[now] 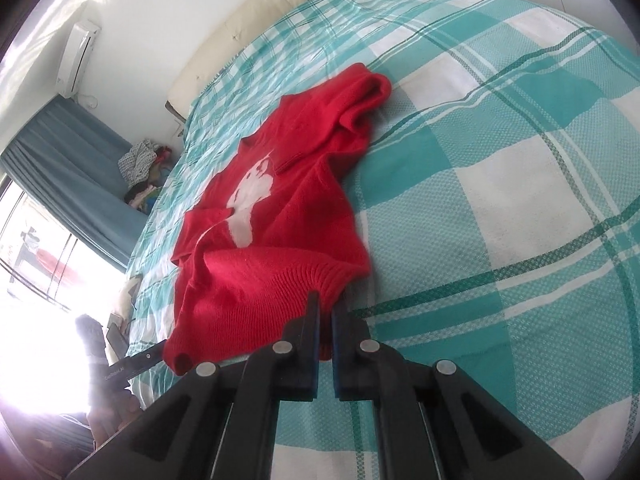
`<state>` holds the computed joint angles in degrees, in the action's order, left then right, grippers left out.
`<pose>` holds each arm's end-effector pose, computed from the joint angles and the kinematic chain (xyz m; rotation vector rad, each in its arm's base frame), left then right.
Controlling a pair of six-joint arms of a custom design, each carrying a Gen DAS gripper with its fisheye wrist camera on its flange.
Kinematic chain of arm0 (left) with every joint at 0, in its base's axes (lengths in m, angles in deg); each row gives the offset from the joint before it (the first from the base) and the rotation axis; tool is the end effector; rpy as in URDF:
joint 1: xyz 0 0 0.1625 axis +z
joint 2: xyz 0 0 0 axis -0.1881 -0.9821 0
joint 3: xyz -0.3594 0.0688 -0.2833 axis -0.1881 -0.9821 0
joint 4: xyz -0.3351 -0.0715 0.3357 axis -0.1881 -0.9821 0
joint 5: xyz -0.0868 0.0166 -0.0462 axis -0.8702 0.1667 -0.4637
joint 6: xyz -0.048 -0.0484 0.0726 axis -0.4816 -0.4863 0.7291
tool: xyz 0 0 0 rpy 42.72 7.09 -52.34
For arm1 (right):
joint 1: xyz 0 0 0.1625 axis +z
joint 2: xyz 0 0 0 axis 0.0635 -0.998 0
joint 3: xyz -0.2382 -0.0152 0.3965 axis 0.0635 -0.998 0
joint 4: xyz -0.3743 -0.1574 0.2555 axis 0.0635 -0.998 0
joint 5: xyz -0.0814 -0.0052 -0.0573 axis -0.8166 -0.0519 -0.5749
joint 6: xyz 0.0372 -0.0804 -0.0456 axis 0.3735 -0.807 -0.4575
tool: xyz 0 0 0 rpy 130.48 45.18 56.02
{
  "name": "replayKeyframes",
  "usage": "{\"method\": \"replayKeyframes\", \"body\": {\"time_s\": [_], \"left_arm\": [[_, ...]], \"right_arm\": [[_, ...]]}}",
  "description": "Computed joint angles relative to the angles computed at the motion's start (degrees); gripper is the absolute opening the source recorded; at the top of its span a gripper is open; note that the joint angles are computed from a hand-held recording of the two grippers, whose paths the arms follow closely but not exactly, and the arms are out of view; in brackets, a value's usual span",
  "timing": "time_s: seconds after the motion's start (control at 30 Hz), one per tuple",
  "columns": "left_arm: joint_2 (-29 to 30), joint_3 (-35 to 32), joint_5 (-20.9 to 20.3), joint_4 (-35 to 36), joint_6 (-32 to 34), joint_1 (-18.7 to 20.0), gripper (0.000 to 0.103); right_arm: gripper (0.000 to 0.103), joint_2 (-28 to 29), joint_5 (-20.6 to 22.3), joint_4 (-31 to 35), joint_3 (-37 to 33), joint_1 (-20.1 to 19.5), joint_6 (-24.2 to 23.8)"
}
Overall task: Fold small clothes
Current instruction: 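Grasp the sweater hem with the left tool while the right tool grasps the hem, then pull the hem with both tools to straighten the sweater flat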
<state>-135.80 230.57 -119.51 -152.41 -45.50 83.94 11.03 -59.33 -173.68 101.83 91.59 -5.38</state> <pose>0.0602 -0.4099 0.2506 0.0312 2.7015 -0.8415 0.1753 -0.5157 0.0070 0.3402 -2.9761 0.6813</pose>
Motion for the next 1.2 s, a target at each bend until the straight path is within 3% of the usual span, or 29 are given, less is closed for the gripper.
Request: {"method": "replayKeyframes", "body": {"time_s": [0.1,0.23,0.47,0.53,0.57,0.6,0.73,0.83,0.93,0.97,1.0,1.03,1.07,1.2], "left_arm": [[3.2,-0.5,-2.9,-3.4,4.2,-1.4,0.064],[2.6,-0.5,-5.0,-0.4,2.4,-1.3,0.064],[2.5,-0.7,-2.8,0.8,-1.2,-0.4,0.064],[2.1,-0.9,-3.9,0.4,-2.8,0.7,0.048],[1.4,-1.0,-4.4,1.1,-3.4,1.3,0.016],[0.6,-1.1,-4.3,2.5,-3.9,1.6,0.007],[-4.9,0.2,-3.1,3.7,-4.2,1.4,0.007],[-5.3,0.2,-2.4,4.9,-5.2,2.4,0.008],[-3.1,-0.3,-1.1,6.7,-6.3,2.6,0.018],[-2.5,-0.3,-1.3,7.0,-6.1,2.5,0.028],[-2.1,-0.2,-0.7,7.2,-5.6,2.0,0.029],[-2.1,0.0,1.4,7.9,-5.6,0.8,0.024],[-2.8,0.2,2.8,9.2,-5.8,0.0,0.006],[-11.4,1.8,0.8,13.4,-8.5,-0.7,0.005]], "right_arm": [[0.005,0.0,-0.2,-0.3,0.1,0.0,-0.1],[0.005,-0.2,-0.5,-1.5,0.6,0.0,-0.7],[0.005,0.0,-0.3,-0.1,0.5,-0.3,-0.5],[0.005,0.2,-0.4,-0.2,0.3,0.1,-0.7],[0.005,0.3,-0.8,-0.6,0.4,0.3,-1.0],[0.005,0.2,-1.3,-1.1,0.5,0.6,-1.3],[0.005,-0.3,-1.8,-2.2,1.1,0.5,-2.3],[0.005,-0.2,-1.9,-1.5,0.9,0.3,-2.2],[0.005,0.3,-2.0,-0.3,0.3,0.5,-2.0],[0.005,0.4,-2.0,-0.2,0.2,0.6,-2.2],[0.005,0.4,-2.1,-0.2,0.2,0.7,-2.3],[0.005,0.3,-2.1,-0.2,0.3,0.7,-2.4],[0.005,0.2,-2.3,-0.1,0.4,0.7,-2.4],[0.004,-2.5,-4.0,1.4,2.0,1.7,-3.4]]}}
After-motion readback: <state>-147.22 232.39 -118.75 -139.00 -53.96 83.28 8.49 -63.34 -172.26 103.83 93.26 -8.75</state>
